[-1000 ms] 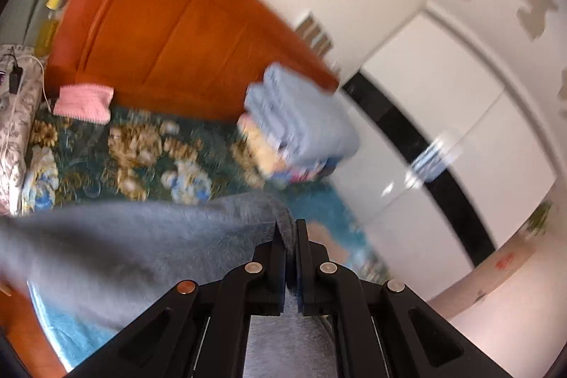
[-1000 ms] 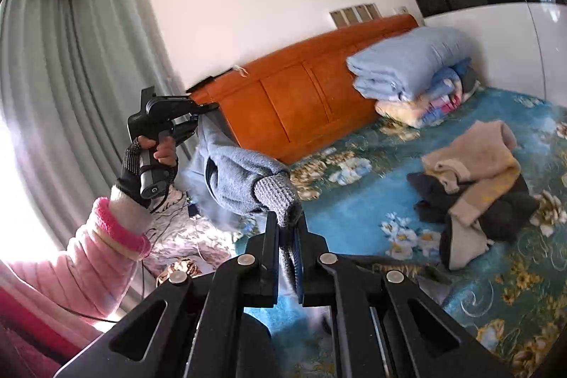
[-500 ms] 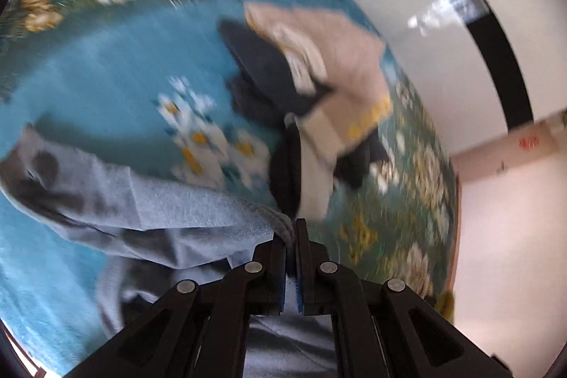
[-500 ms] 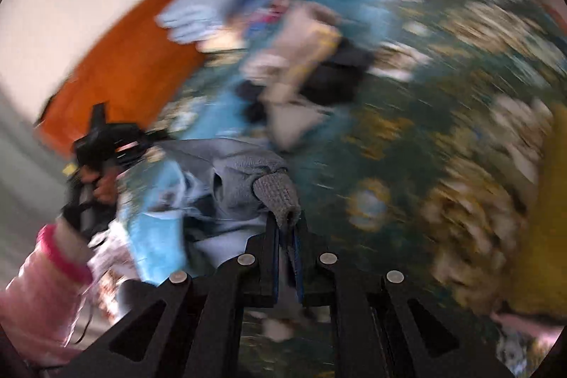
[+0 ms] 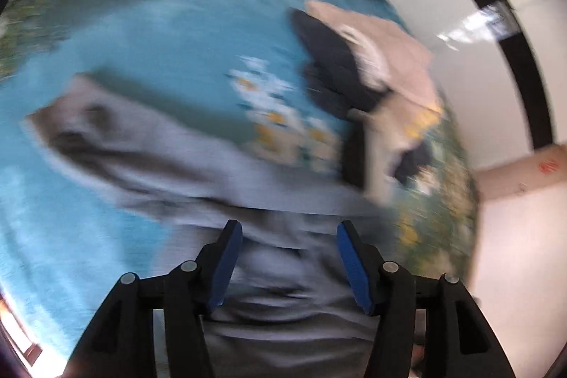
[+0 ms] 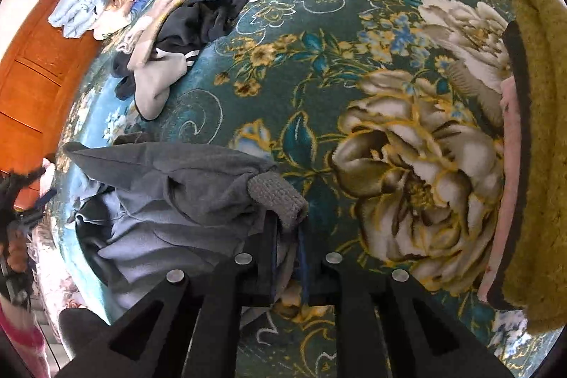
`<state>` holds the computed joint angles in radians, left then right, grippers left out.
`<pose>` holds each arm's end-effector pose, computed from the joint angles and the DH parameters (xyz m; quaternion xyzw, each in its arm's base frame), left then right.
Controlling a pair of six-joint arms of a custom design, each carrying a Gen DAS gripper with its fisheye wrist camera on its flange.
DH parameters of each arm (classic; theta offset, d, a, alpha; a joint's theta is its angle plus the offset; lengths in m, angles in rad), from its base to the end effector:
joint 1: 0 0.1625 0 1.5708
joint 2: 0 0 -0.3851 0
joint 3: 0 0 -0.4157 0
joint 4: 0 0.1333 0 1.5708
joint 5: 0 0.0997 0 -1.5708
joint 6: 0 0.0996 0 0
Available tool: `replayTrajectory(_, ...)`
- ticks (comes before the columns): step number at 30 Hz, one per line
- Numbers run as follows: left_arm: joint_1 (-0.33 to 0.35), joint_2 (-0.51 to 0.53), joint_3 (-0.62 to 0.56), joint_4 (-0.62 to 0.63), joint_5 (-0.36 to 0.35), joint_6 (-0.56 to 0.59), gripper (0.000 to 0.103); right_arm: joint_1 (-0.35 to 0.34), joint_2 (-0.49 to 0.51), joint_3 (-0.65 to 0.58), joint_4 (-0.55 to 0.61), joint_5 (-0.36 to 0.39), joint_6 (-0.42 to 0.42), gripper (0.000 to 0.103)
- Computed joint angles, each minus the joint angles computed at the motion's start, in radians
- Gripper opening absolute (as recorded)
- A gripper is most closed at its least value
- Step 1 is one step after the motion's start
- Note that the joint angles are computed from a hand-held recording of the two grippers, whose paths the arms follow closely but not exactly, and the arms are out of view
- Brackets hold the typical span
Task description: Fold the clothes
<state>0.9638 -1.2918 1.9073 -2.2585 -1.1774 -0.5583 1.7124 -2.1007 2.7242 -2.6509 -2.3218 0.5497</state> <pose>-0.1738 -0.5508 0.2081 0.0168 0.9800 -0.1370 0.1436 0.1020 -0.2526 0.2307 -0.2649 -0.8706 0.3191 0.2648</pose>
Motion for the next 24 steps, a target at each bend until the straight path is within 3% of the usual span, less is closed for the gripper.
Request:
replayTrajectory(3,0.021,-0.04,0.062,0.001,0.061,-0.05,0.06,0.105,0.048,-0.051,0.087,-0.122,0.052,0.015)
replayTrajectory(6,0.054,-0.051,0.103,-0.002,0.067,-0.113,0.06,0.225,0.115,-0.116,0.183,-0.266,0.084,0.037)
replayTrajectory(7,0.057,-0.053,0.12,-0.017,0.072,-0.117,0.06,0.24,0.141,-0.129,0.163,-0.273,0.065,0.045)
replayTrajectory(8,0.06,-0.055,0.137,-0.032,0.077,-0.12,0.058,0.254,0.168,-0.142,0.141,-0.279,0.044,0.045)
replayTrajectory(9,0.063,-0.056,0.153,-0.046,0.082,-0.123,0.057,0.251,0.208,-0.151,0.085,-0.26,0.008,0.045)
replayTrajectory(13,0.056,-0.074,0.199,-0.082,0.11,-0.085,0.014,0.238,0.375,-0.202,-0.118,-0.171,-0.128,0.045)
replayTrajectory(16,0.039,-0.126,0.259,-0.171,0.181,-0.092,0.006,0.233,0.529,-0.278,-0.254,-0.093,-0.233,0.045)
replayTrajectory(20,0.027,-0.269,0.345,-0.195,0.312,-0.268,0.003,0.252,0.731,-0.419,-0.361,-0.006,-0.378,0.045)
replayTrajectory(24,0.121,-0.326,0.367,-0.233,0.17,-0.393,0.003,0.255,0.89,-0.552,-0.365,0.083,-0.489,0.045)
